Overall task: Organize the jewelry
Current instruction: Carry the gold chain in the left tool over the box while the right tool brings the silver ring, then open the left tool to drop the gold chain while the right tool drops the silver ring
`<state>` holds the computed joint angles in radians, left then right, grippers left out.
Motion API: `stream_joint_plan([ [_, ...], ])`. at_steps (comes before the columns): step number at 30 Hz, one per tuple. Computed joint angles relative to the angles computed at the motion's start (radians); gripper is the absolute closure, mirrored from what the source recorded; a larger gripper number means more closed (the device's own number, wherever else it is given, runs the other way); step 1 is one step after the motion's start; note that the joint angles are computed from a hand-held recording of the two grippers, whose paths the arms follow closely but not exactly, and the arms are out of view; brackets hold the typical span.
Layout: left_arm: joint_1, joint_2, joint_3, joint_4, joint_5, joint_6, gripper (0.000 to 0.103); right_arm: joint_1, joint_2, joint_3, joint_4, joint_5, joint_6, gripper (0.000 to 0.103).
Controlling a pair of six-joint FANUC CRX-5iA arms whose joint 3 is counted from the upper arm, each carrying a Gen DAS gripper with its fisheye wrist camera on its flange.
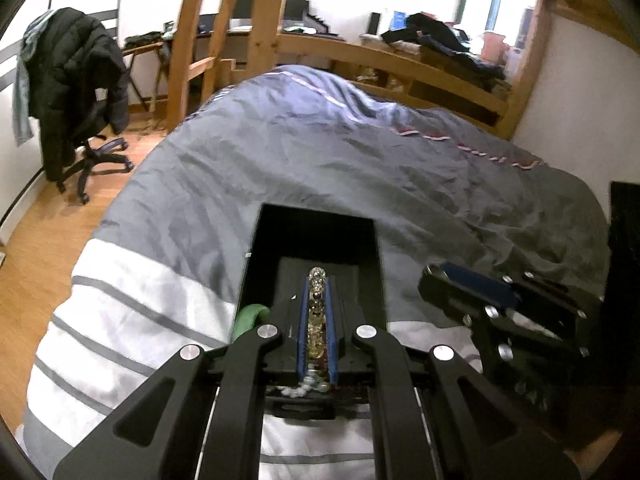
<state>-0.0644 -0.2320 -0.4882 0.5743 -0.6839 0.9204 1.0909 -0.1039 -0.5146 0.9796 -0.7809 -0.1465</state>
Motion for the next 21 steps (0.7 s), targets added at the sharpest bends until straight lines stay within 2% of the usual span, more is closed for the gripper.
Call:
stream_joint_plan([
  [8, 0.017, 0.029, 0.031, -0.045, -0.032, 0.075, 0.095, 0.004, 0.040, 0.035, -0.049, 0.039, 0.067, 0.082],
  [21, 0.029, 0.036, 0.030, -0.033, -0.041, 0.105, 0.095, 0.007, 0.068, 0.067, -0.133, 0.048, 0.140, 0.082],
])
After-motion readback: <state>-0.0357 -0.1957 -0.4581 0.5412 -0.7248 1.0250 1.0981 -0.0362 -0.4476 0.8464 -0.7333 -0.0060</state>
